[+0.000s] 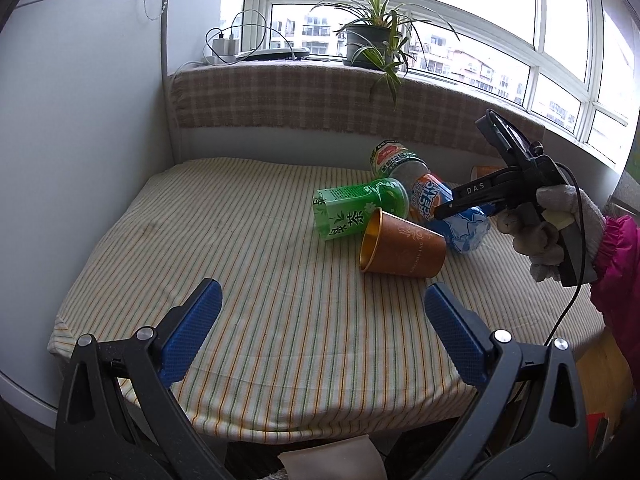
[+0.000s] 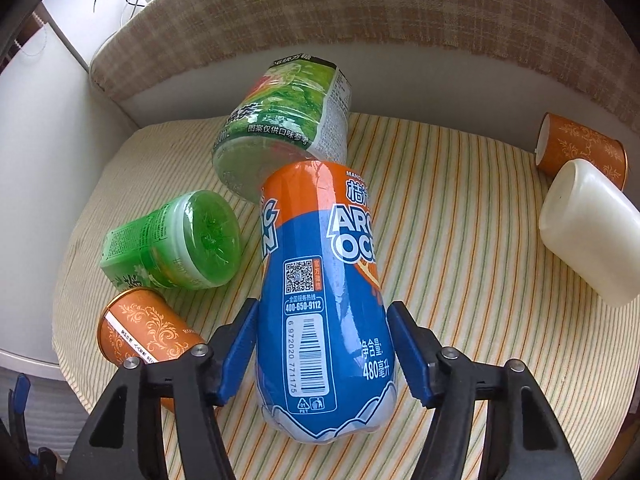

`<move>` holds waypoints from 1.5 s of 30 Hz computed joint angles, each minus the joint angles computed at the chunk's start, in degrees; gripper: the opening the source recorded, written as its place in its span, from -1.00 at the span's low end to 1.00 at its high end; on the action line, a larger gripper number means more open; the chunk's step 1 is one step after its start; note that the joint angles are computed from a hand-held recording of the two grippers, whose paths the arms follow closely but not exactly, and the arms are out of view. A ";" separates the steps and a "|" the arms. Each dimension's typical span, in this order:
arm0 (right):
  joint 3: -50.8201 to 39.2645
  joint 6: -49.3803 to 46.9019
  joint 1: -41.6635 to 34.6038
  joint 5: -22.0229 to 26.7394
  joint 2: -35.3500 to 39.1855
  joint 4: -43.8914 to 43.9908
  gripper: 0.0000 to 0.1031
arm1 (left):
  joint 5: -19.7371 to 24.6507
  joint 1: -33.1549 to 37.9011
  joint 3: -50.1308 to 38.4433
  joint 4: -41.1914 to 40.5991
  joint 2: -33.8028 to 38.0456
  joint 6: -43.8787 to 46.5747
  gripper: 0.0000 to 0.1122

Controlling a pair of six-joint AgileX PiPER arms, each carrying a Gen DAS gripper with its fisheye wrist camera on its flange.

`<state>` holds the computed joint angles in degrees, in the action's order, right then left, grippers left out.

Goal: Flip cup upright
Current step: 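Lift the blue bottle with the right tool and carry it toward the left tool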

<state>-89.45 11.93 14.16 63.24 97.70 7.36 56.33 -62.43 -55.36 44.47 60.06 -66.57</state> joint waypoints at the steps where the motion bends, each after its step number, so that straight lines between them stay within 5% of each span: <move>1: 1.54 -0.28 -0.47 -0.35 -1.60 0.43 0.29 | -0.12 -0.04 -0.06 0.06 0.09 -0.05 0.83; 12: 15.97 4.19 -1.96 -4.73 -17.19 2.01 0.28 | -1.71 -1.32 -1.30 -0.19 1.93 -0.19 0.83; 26: 32.23 26.65 7.63 -6.51 -34.10 -7.13 0.29 | -7.49 -1.15 -4.45 -5.57 7.19 1.85 0.83; 39: 36.57 31.13 10.41 -7.71 -42.38 -11.58 0.54 | -15.69 11.30 -8.36 -37.99 13.10 24.99 0.78; 43: 38.01 45.14 20.57 -1.63 -50.26 -24.47 0.57 | -16.25 17.78 -10.99 -58.75 17.26 38.67 0.77; 45: 38.59 55.41 30.17 4.83 -53.48 -32.80 0.58 | -16.26 18.30 -12.79 -62.44 19.69 40.52 0.73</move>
<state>-50.86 67.34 44.33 68.07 44.22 -25.44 40.07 -44.13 -68.15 -17.96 79.75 -26.05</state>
